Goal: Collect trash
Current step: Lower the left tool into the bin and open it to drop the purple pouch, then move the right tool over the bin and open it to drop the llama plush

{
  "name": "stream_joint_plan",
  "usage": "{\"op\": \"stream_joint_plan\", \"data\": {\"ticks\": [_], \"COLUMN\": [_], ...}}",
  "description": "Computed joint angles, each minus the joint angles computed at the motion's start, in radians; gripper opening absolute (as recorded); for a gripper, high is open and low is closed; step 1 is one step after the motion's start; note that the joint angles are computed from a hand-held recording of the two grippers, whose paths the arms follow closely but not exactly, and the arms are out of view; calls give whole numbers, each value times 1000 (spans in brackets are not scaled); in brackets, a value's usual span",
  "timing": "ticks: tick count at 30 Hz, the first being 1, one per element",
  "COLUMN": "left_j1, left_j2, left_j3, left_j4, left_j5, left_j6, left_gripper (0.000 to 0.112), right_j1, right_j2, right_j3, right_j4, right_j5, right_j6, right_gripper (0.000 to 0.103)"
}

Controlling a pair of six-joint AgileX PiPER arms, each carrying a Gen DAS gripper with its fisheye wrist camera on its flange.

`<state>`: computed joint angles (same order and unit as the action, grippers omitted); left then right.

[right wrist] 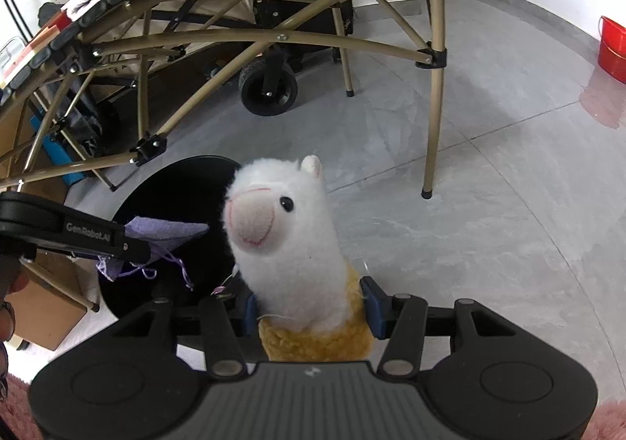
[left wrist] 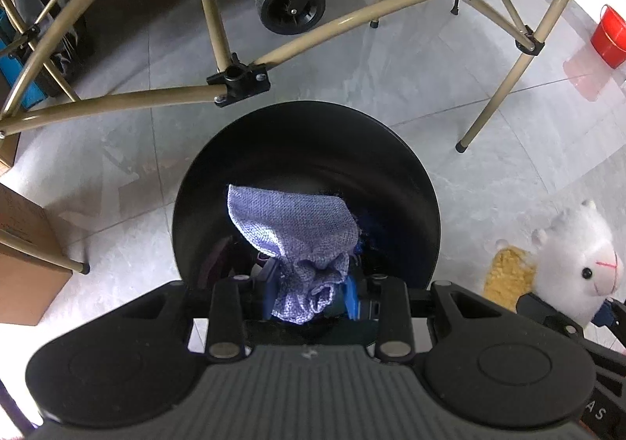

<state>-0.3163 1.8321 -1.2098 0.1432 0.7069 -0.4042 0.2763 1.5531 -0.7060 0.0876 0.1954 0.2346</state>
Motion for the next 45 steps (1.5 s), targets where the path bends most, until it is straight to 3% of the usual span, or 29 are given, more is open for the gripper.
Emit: {"op": "stream_joint_plan", "data": {"ticks": [13,15,17,19,25,38,45], "left_j1": [-2,1,-2,-6,-8,-5,7], "left_j2": [71,66,58,48,61,34,-30], "left_j3": [-47,-42,-36,-28,-48,-22,30], "left_j4": [-39,-47,-33,-11,-14,-2,24], "left_j5": [-9,-14,-19,-27,4,-12,-38], "left_j6": [-10,-9,-29,-57,-49,-47,-45], "left_gripper": [37,49,89,102,103,103,103], "right_j1": [-5,-4,-1,0,-1,4,31], "right_j2": [25,25,26,25,22,11,-13], "right_j3": [-14,-15,-16,-15,-10,-9,-10], "right_j4": [-210,-211,-223,-228,-237,-223,-312], "right_j5": [-10,-10,-9,-9,-17,-16,-16], "right_j6": [231,232,242,250,265,248,347], "right_gripper": [50,50,50,50,50,51,51]}}
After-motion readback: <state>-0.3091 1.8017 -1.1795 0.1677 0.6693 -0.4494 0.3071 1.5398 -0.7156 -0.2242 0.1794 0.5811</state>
